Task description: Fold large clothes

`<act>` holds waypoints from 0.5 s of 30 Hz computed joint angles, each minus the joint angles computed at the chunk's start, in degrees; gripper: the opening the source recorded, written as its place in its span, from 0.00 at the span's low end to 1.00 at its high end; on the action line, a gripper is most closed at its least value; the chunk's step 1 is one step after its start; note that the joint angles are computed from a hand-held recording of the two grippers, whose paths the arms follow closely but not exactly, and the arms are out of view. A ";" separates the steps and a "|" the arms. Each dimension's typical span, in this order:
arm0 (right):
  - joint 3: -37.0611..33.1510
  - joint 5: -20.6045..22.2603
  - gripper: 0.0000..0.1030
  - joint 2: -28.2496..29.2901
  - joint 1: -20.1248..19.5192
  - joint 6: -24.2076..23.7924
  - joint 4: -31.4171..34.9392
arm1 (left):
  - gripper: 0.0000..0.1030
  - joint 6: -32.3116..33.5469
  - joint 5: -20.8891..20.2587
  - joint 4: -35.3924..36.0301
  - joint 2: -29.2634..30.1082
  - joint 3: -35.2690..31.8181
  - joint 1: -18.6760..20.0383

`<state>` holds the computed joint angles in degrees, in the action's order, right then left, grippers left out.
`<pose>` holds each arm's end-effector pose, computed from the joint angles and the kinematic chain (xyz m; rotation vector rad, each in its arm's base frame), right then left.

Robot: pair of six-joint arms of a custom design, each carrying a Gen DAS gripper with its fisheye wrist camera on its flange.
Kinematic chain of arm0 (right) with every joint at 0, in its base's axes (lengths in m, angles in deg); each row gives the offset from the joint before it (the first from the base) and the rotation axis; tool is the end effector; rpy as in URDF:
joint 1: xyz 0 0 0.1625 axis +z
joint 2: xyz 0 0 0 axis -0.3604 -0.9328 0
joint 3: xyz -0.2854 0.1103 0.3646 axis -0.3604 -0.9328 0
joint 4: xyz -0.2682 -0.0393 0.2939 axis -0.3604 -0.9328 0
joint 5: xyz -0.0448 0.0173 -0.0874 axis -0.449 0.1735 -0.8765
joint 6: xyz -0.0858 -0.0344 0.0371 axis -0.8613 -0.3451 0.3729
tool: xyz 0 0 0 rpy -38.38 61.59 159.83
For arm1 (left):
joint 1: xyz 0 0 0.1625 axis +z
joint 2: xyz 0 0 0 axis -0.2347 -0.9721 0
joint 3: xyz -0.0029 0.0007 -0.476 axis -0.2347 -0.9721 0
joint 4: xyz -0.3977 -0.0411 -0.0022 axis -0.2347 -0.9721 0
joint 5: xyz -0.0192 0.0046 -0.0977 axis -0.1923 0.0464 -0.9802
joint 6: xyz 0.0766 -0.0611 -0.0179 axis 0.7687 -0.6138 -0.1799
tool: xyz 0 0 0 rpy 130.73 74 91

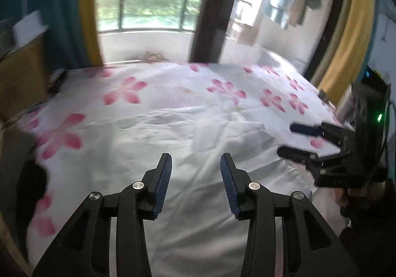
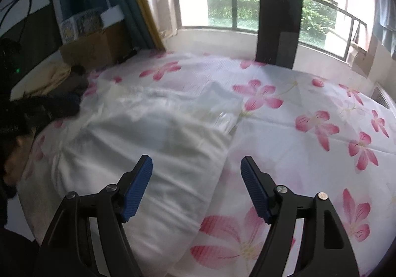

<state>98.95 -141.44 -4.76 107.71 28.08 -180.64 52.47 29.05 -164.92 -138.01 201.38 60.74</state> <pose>0.0912 -0.6899 0.2468 1.3762 -2.4945 0.5296 -0.2500 -0.5837 0.1648 0.2182 2.3431 -1.0260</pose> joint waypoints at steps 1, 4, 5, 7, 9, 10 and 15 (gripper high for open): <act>-0.32 0.27 0.72 0.14 -0.02 0.50 -0.27 | 0.42 -0.51 -0.54 3.66 0.92 -1.94 1.01; -1.74 -0.63 0.72 1.28 0.07 1.90 -0.52 | 0.42 -2.65 -1.58 8.86 1.96 -4.22 2.90; -2.27 -1.30 0.72 1.73 0.09 2.25 -0.26 | 0.42 -2.78 -2.29 8.55 2.02 -4.19 3.39; -3.26 -3.35 0.72 2.87 0.26 2.76 0.18 | 0.48 -3.16 -2.98 7.31 2.15 -3.93 4.38; -4.12 -5.28 0.72 4.08 0.39 2.95 0.87 | 0.51 -4.07 -2.89 6.71 2.18 -3.56 4.95; -4.43 -5.42 0.72 4.49 0.33 3.28 1.28 | 0.53 -4.47 -2.77 6.54 2.11 -3.33 5.22; -4.06 -5.67 0.77 5.91 0.78 2.00 -1.12 | 0.56 -7.44 -1.16 7.14 0.96 -2.05 5.26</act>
